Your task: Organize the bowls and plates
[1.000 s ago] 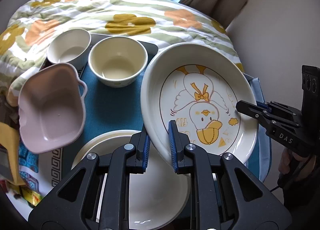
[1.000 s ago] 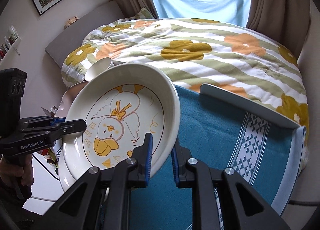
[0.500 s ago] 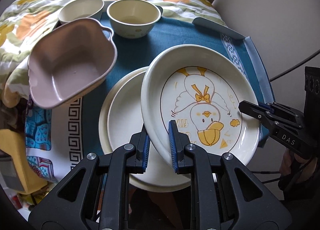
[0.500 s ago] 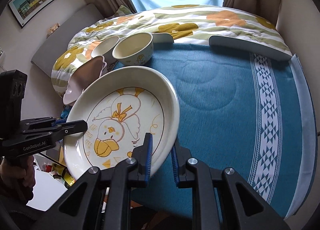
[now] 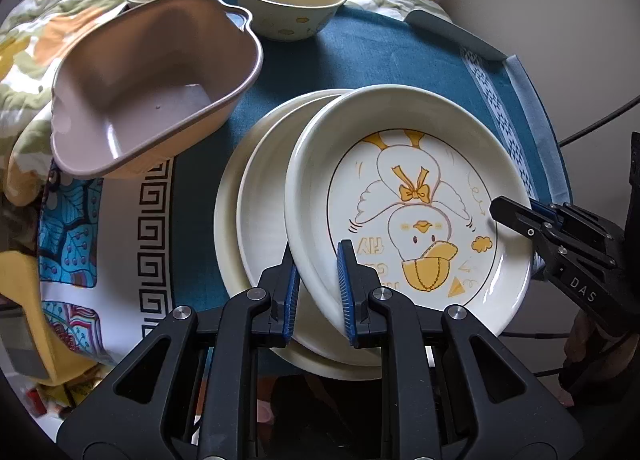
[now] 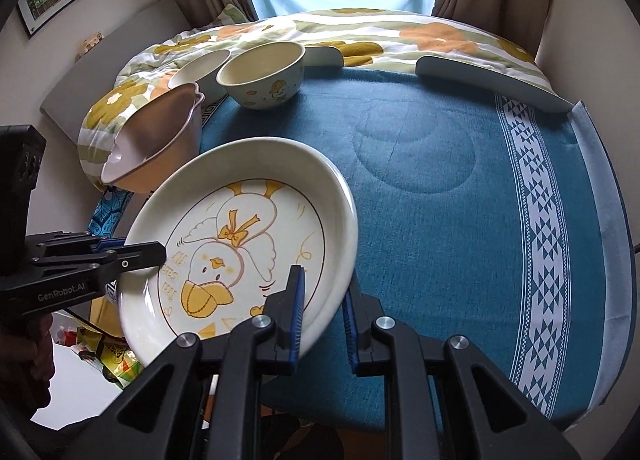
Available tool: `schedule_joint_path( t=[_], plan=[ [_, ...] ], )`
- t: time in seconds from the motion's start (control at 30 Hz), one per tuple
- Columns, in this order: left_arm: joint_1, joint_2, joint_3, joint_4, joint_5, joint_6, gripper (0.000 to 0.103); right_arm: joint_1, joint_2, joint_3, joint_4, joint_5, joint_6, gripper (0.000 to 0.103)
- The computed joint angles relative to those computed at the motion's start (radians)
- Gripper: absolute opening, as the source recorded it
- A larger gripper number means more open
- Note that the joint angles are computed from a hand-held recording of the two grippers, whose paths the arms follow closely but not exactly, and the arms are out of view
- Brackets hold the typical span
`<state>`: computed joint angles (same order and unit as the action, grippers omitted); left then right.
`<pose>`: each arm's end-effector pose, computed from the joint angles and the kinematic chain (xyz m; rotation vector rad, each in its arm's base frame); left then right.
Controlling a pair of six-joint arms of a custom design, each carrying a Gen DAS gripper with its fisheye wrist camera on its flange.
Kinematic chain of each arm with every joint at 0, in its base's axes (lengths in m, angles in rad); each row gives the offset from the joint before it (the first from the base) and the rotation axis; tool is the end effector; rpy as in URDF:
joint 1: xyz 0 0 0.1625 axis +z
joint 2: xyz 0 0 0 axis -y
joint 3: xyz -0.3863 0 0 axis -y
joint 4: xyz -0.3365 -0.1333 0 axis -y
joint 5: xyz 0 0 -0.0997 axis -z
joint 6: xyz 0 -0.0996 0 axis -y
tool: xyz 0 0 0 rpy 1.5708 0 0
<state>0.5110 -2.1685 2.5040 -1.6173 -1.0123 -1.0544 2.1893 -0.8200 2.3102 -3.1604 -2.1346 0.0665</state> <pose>-0.0589 -0.2463 0.2617 0.1148 2.5835 -0.4605 0.2961 -0.2780 0.0357 0.6771 -2.5290 0.3773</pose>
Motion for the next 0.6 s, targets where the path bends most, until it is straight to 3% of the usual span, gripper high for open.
schedule_joint_path(
  t=[0.3, 0.6],
  plan=[
    [-0.003, 0.065, -0.01, 0.048, 0.033, -0.042, 0.016, 0.004, 0.003, -0.009, 0.02, -0.01, -0.052, 0.016],
    [-0.084, 0.229, -0.046, 0.177, 0.088, -0.139, 0.017, 0.007, 0.004, -0.024, 0.062, -0.026, -0.086, 0.016]
  ],
)
